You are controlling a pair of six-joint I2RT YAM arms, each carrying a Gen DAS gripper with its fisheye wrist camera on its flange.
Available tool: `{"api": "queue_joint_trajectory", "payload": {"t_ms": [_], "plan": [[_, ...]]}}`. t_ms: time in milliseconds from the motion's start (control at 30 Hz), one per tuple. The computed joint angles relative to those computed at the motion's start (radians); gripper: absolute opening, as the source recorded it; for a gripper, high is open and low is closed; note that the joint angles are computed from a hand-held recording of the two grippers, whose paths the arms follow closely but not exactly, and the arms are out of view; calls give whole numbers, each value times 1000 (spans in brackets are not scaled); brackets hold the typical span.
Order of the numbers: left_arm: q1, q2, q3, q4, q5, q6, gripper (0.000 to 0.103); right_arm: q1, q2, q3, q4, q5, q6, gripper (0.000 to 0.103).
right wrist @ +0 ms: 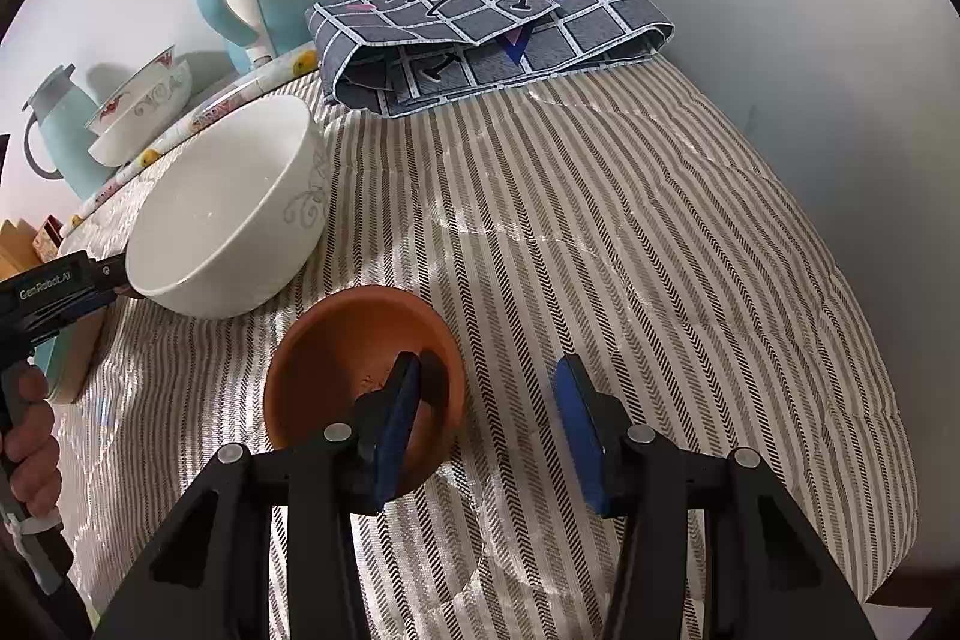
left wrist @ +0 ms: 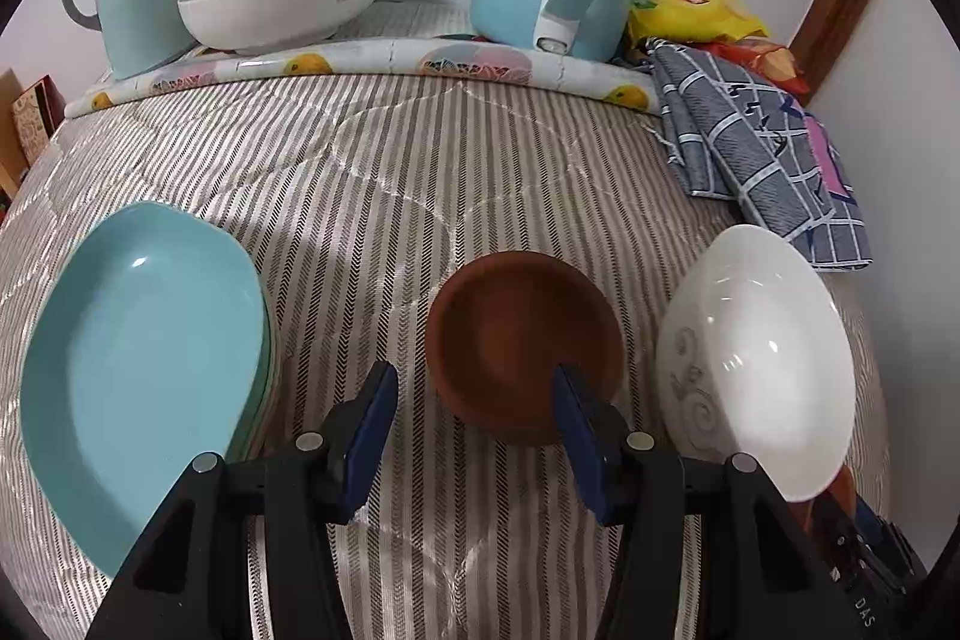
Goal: Organize plates and bowls
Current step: 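Move the left gripper to the large brown clay bowl while the right gripper approaches the small brown bowl, then grasp the large brown bowl rim with the left gripper while the right gripper grasps the small brown bowl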
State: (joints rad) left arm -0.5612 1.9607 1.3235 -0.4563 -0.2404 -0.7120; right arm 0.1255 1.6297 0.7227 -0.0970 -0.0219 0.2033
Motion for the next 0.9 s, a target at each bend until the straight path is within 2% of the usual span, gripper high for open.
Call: {"api": "queue_joint_trajectory", "payload": {"t_ms": [233,500,700,767,833,900], "plan": [[16,28,22,1,26,5,45,-3,9,1,21,-10,-17,44],[25,48,42,-14,38,14,44,-4,3,-18,48,-11,-29,44],[22,51,43,-10,25,22,44,-7,14,3,23,-15,-31,46],[20,54,45,-14,13,25,41,-1,20,14,9,-11,-35,50],[22,47,35,5,26,37,31,10,23,23,-4,8,-31,51],[22,47,38,3,26,32,28,14,28,31,-12,15,-26,51]]}}
